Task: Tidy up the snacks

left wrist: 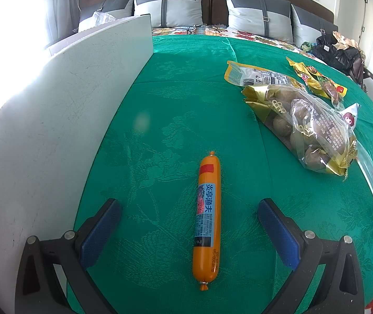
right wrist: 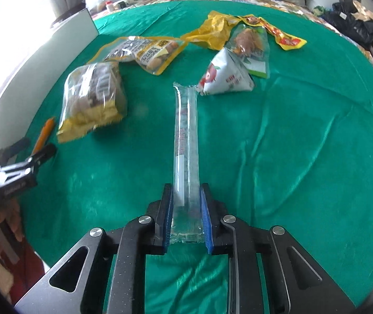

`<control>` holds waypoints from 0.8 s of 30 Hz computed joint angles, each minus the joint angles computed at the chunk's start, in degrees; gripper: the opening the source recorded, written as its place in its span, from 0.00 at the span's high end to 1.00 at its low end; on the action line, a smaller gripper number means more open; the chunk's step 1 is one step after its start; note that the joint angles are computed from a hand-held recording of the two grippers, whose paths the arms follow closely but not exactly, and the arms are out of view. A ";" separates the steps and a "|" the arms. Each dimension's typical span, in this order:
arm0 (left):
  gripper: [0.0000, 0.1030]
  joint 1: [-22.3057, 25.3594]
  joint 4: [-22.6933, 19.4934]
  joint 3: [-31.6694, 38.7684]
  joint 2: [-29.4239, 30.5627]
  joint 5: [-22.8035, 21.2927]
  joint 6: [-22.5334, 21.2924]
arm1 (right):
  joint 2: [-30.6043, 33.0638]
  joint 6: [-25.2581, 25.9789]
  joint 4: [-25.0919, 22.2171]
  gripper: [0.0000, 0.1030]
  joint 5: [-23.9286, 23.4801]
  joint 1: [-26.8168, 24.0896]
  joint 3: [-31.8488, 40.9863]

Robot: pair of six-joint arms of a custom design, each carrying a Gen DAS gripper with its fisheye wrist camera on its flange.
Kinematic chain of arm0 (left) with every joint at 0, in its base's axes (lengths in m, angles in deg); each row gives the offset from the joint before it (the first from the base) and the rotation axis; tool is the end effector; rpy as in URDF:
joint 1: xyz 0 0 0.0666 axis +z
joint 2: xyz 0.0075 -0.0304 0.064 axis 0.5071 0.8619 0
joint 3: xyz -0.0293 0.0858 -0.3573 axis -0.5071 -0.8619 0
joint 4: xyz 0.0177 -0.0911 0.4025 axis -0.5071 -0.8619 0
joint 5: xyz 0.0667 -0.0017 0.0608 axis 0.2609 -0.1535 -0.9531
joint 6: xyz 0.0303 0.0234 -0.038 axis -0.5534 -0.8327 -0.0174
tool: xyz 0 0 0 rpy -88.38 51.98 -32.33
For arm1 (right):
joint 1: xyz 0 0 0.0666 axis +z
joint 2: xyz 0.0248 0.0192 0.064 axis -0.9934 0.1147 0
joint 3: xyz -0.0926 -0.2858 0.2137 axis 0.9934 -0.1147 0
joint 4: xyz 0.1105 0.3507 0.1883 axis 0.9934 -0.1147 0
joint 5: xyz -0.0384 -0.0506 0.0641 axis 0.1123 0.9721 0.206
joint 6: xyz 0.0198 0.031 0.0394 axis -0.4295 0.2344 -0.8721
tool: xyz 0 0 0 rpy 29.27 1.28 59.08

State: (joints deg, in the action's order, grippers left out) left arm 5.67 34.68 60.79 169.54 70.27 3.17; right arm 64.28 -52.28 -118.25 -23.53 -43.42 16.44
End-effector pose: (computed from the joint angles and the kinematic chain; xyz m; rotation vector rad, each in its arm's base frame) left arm 0.4085 -0.1782 0.2166 -0.0822 2.4957 0.0205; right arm 0.3970 0.3297 0.2488 -0.3418 2.6959 0.2642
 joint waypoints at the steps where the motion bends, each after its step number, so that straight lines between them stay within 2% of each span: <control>1: 0.00 0.02 0.01 0.00 0.01 0.03 -0.01 | -2.01 -0.76 1.09 0.80 0.23 0.19 -2.47; 3: 0.00 0.02 0.05 -0.05 -0.01 0.12 0.02 | -5.51 -2.35 3.74 0.80 0.12 0.31 -6.82; 6: 0.00 0.61 -1.90 0.90 0.10 2.15 -1.20 | -7.91 -3.87 6.28 0.77 -4.09 -0.99 -9.69; 8: 0.01 1.92 -6.99 3.60 1.03 6.37 -3.81 | -7.75 -3.65 5.87 0.68 -6.36 -1.87 -9.11; 9: 0.01 2.70 -10.03 5.28 1.61 8.99 -5.02 | -7.44 -3.54 5.06 0.65 -5.72 -1.87 -8.33; 10: 0.03 3.45 -12.31 6.49 1.85 11.42 -5.56 | -6.75 -3.16 3.93 0.56 -4.75 -1.68 -7.12; 11: 0.07 4.07 -13.43 7.16 1.73 13.12 -5.81 | -5.87 -2.52 2.94 0.53 -4.46 -1.58 -5.90; 14: 0.13 4.47 -16.44 9.39 2.14 13.56 -6.35 | -2.76 0.44 -0.52 0.53 -4.61 -1.46 -1.79; 16: 0.26 3.74 -19.09 11.26 3.63 13.04 -7.58 | -0.10 1.73 -2.53 0.54 -3.86 -1.38 1.29; 17: 0.39 3.18 -21.04 12.28 4.63 12.53 -8.25 | 1.07 1.86 -3.57 0.55 -3.51 -1.42 2.58; 18: 0.49 2.01 -21.20 12.43 4.62 10.01 -9.10 | 2.12 1.94 -4.68 0.56 -3.52 -1.56 3.76; 19: 0.60 1.51 -20.67 12.19 4.30 9.93 -9.79 | 2.89 2.12 -5.73 0.69 -3.68 -1.63 4.68; 20: 0.84 1.17 -20.53 12.15 4.09 10.27 -9.68 | 3.27 2.69 -6.57 0.80 -3.00 -1.60 5.27; 22: 0.86 0.68 -20.72 12.05 3.91 9.33 -9.21 | 2.68 2.09 -6.47 0.81 -4.64 -2.23 4.76; 24: 0.86 0.73 -18.40 10.13 2.08 10.86 -8.34 | -0.26 -1.85 -3.14 0.81 -8.99 -3.71 1.40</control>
